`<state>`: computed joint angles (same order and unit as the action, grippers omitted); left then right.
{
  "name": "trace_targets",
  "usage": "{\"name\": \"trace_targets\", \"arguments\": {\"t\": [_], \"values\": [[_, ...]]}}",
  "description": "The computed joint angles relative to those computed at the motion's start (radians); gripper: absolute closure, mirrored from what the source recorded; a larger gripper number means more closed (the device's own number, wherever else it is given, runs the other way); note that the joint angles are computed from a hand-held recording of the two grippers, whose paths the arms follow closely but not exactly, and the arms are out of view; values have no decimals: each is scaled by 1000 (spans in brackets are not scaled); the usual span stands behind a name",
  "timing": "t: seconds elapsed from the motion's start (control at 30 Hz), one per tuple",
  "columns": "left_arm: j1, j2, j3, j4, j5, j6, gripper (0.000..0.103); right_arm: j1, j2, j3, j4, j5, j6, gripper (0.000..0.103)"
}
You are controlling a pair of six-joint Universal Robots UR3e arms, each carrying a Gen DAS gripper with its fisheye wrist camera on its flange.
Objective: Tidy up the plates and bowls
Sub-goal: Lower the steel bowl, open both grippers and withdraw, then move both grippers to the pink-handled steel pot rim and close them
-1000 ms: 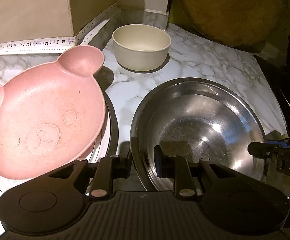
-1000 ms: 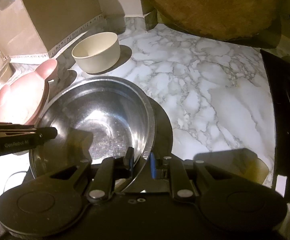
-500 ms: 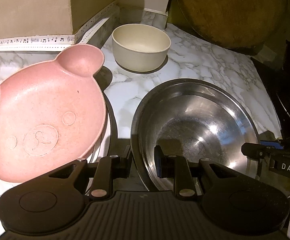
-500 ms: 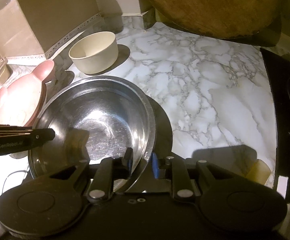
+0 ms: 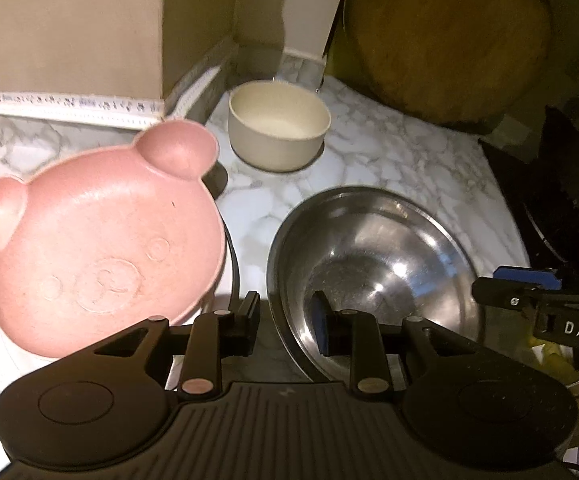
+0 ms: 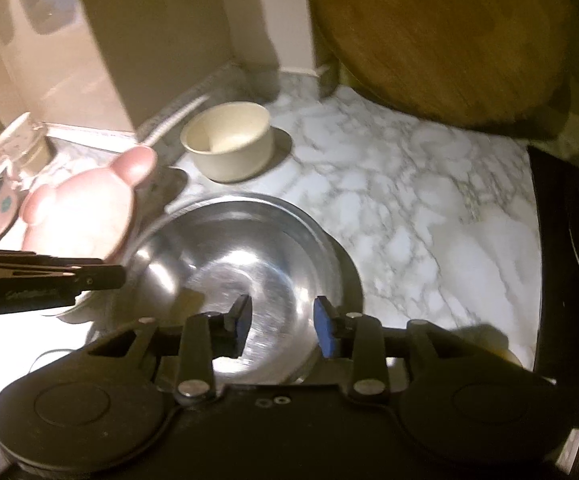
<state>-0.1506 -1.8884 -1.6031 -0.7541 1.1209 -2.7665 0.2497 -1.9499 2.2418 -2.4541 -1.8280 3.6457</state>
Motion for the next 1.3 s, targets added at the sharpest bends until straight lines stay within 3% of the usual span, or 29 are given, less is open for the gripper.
{"name": "trace_targets", "arguments": {"t": [0.2,0.27,0.3,0.33,0.77,1.1,1.3], "values": [[74,85,-23,-57,-58,6,74,63,86,-106,-20,13,-18,63],[104,118,-41,-60,-65,-1,61,84,128,-150,-38,21,-31,60],[121,135,-56,-51,-71,-5,44,93,146,-169,-46,25,-40,58],[138,153,-75,-33,-76,-9,34,103,169,-193,-55,30,-53,58],[366,293,-157,-17,-130,-3,33,200,551,-638,-74,133,-209,42],[524,243,-69,1,-115,-11,25,247,897,-1145,84,210,-276,37],[576,141,63,-11,-82,-37,24,269,1147,-1562,247,229,-305,31]]}}
